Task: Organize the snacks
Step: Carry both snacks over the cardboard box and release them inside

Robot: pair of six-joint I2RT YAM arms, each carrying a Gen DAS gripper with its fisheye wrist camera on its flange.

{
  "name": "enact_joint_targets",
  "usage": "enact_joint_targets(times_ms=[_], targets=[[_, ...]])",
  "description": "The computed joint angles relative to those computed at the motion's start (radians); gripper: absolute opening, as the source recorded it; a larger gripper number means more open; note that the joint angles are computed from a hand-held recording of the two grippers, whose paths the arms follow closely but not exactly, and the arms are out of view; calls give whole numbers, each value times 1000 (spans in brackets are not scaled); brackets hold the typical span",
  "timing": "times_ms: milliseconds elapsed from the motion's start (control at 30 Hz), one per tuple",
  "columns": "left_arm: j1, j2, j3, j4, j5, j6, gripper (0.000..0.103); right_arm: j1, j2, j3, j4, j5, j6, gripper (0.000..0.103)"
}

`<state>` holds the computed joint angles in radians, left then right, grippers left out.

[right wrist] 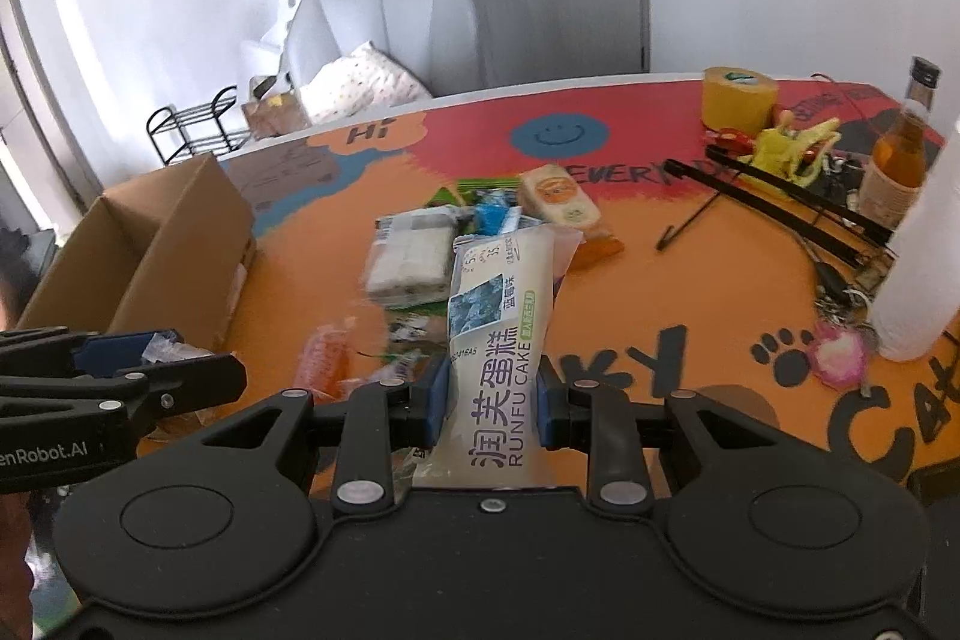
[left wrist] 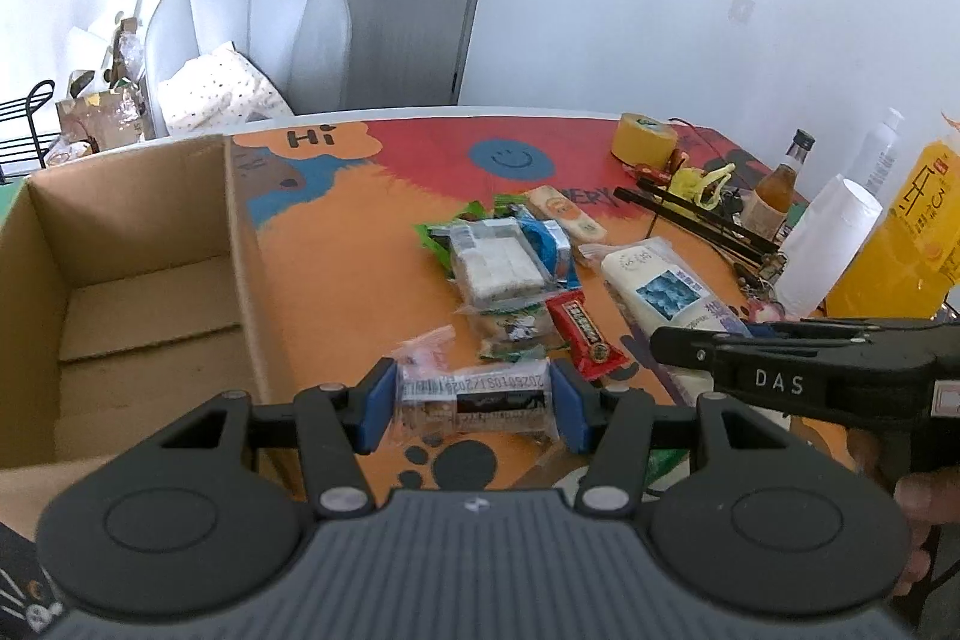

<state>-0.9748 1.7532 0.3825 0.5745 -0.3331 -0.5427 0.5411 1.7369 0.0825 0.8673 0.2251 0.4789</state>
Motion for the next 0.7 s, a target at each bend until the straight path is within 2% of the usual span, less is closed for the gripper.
enact_joint_targets(times_ms=[133,333,433,533,700], targets=[[46,-82,-12,-63,35,37,54,-4,-88,60,-170,-28,3,27],[112,-208,-39,-129,68,74,54,23,-170,147,-336,-41,-9,27],[147,-260,-51,-158,87,90,54,37,-184,201,-413,-89,-3,27],[190,-305,-59,-189,117,104,54,64,-175,255,-460,-125,5,27],[273,-378,-88,-226,146,128,54,130,-167,332,-493,-92,8,27]])
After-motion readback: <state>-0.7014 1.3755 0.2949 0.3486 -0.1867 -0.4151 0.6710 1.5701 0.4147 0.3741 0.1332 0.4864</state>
